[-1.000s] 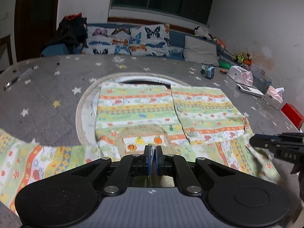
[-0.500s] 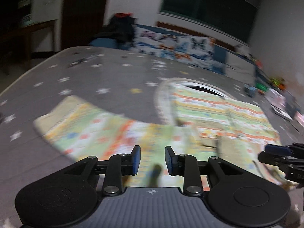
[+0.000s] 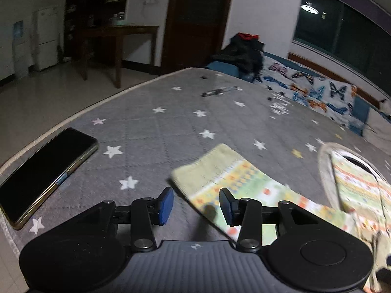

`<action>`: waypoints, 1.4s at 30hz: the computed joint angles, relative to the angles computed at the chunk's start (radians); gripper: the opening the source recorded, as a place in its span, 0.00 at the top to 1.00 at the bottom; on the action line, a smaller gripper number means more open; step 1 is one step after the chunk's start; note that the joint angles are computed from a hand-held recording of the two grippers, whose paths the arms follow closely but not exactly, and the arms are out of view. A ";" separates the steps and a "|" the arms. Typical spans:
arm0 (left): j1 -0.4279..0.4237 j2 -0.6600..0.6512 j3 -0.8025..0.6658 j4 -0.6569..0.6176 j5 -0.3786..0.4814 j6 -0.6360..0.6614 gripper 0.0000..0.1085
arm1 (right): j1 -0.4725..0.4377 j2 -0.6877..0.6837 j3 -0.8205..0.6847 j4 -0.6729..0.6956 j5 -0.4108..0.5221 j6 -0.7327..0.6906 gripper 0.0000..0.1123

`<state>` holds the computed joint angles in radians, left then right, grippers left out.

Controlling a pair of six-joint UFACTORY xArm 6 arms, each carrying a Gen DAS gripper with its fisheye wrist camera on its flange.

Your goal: Fold clothes

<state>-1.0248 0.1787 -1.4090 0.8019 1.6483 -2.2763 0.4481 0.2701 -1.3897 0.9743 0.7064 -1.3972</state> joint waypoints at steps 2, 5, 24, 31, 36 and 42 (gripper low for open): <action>0.013 -0.018 0.024 -0.017 -0.005 -0.020 0.61 | -0.001 -0.001 -0.003 -0.003 0.004 0.003 0.67; 0.030 -0.044 0.063 -0.018 -0.024 -0.041 0.61 | -0.009 -0.011 -0.003 0.006 0.017 0.006 0.67; 0.017 0.116 -0.227 0.357 -0.333 0.132 0.95 | -0.126 -0.070 0.028 0.098 0.019 0.063 0.67; 0.078 0.381 -0.574 0.342 -0.633 0.337 0.96 | -0.203 -0.041 -0.010 0.120 0.012 0.152 0.67; 0.105 0.559 -0.779 0.209 -0.769 0.518 0.95 | -0.249 -0.006 -0.053 0.122 0.029 0.241 0.67; 0.103 0.734 -1.006 0.009 -0.750 0.737 0.93 | -0.263 0.029 -0.092 0.111 0.055 0.306 0.67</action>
